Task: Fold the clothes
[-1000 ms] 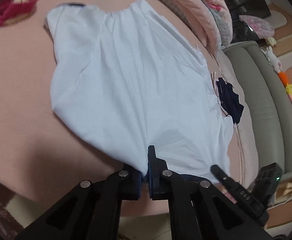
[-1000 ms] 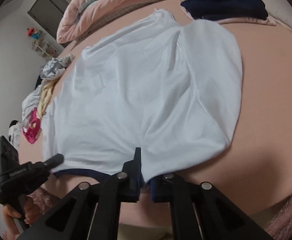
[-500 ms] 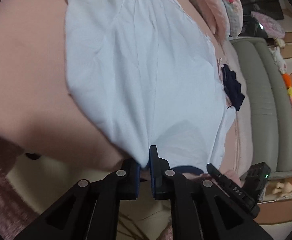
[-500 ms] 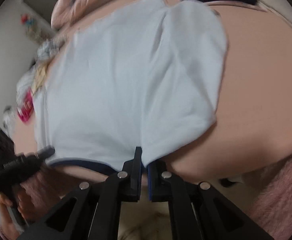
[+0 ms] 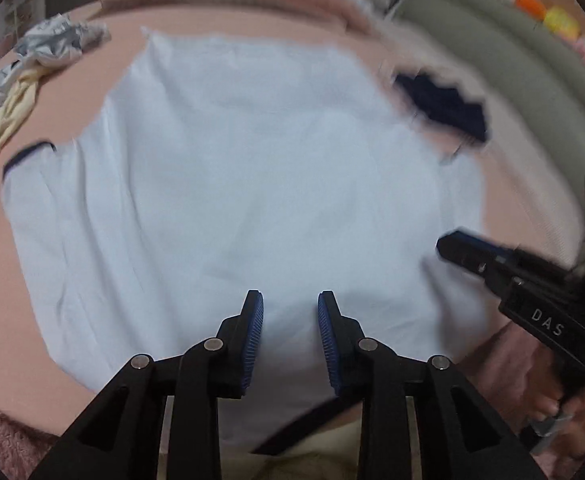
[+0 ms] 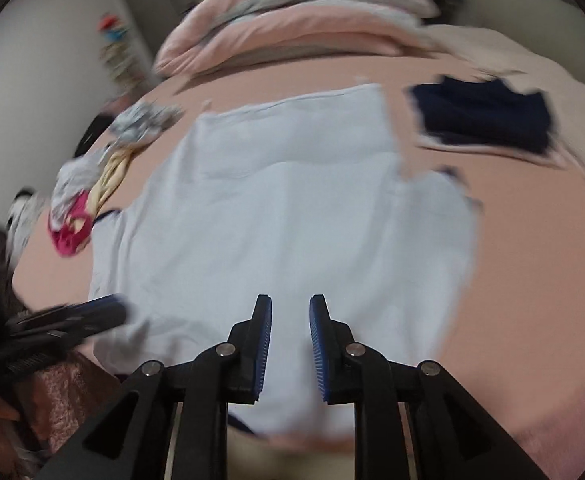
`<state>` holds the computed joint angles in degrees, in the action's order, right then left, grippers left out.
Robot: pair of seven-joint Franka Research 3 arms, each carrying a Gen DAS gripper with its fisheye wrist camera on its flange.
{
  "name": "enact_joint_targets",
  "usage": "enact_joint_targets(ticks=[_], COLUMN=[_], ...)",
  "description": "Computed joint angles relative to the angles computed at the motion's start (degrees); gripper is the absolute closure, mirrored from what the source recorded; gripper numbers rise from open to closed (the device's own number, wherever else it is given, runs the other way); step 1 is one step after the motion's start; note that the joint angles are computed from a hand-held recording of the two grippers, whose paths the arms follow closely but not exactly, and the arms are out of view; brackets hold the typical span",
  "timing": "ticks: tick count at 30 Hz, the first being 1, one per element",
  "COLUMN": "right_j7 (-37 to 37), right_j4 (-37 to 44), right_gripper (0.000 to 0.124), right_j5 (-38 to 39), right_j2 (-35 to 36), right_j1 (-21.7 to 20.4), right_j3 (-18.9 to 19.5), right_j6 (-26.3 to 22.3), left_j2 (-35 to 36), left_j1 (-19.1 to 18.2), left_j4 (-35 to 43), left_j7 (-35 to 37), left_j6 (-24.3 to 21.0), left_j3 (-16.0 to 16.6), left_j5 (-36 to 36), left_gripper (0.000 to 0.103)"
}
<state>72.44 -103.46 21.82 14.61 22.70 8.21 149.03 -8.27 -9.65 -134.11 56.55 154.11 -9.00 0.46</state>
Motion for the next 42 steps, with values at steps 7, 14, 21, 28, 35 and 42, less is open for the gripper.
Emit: enact_joint_targets(ticks=[7, 14, 21, 28, 35, 42], right_j7=[0.7, -2.2, 7.2, 5.4, 4.5, 5.9], right_j4=[-12.2, -11.4, 5.0, 10.4, 2.5, 21.2], right_gripper=[0.105, 0.097, 0.065, 0.124, 0.124, 0.100], right_j5=[-7.7, 13.9, 4.4, 0.7, -4.6, 1.3], right_j2=[-7.2, -9.9, 3.9, 10.2, 3.8, 15.7], right_j1=[0.2, -5.5, -7.7, -7.9, -9.5, -13.0], right_j3=[-1.6, -3.3, -5.3, -4.1, -5.3, -4.6], right_j6=[-1.6, -2.4, -5.7, -5.6, -5.8, -11.0], left_j2=[-8.5, -7.5, 12.1, 21.7, 30.5, 40.0], left_j1=[-1.7, -5.2, -6.2, -2.8, 1.4, 3.1], left_j4=[-6.7, -5.6, 14.1, 26.3, 38.0, 50.1], left_j7=[0.9, 10.4, 22.6, 18.9, 22.0, 26.5], left_j6=[-7.0, 1.1, 3.4, 2.1, 2.3, -4.8], left_j3=[1.4, 4.3, 1.9, -2.6, -7.8, -12.4], left_j5=[-2.4, -10.4, -23.4, -18.6, -15.7, -13.8], left_gripper=[0.078, 0.077, 0.077, 0.077, 0.077, 0.078])
